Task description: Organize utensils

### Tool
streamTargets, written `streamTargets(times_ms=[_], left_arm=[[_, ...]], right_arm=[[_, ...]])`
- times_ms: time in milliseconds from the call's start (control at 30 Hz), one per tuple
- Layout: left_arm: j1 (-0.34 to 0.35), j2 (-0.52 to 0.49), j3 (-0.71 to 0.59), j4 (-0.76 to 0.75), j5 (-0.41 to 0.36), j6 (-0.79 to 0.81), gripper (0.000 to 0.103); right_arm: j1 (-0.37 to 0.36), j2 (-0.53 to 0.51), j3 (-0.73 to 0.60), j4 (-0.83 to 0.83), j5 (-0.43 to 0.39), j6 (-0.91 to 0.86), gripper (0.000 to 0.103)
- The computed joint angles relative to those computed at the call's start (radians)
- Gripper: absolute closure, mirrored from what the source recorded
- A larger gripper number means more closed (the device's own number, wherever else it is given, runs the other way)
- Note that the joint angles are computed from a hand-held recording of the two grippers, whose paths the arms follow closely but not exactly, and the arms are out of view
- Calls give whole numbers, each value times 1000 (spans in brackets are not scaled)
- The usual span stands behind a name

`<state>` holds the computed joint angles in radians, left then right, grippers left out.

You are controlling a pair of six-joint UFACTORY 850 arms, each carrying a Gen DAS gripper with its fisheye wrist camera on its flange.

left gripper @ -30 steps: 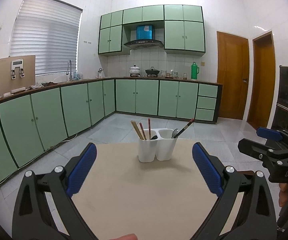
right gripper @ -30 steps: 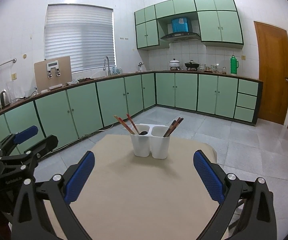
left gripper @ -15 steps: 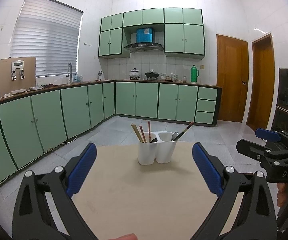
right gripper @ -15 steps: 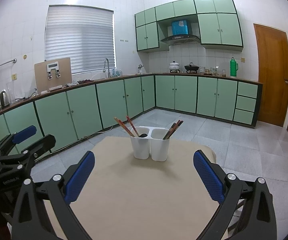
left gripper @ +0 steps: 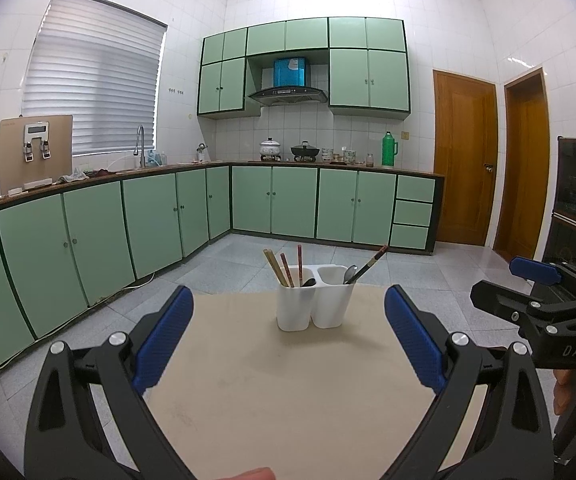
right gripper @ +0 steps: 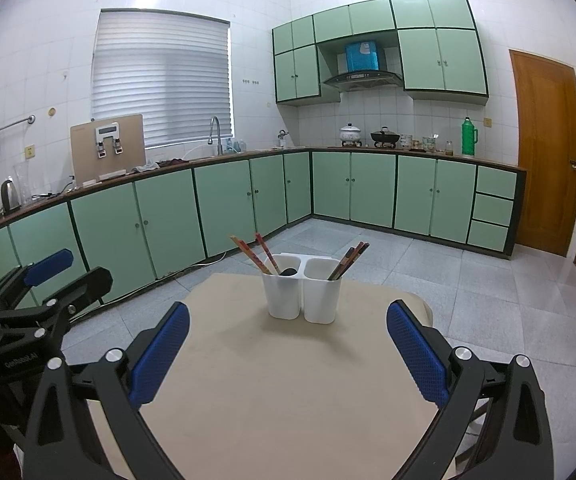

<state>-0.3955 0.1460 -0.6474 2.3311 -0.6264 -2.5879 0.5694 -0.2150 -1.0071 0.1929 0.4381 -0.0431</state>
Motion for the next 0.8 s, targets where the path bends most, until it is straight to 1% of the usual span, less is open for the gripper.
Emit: streamTargets(times_ms=[800], left_arm=[[7, 9, -6, -3, 12, 11, 10]], right_arm=[[0, -1, -2, 0, -2, -1, 6]])
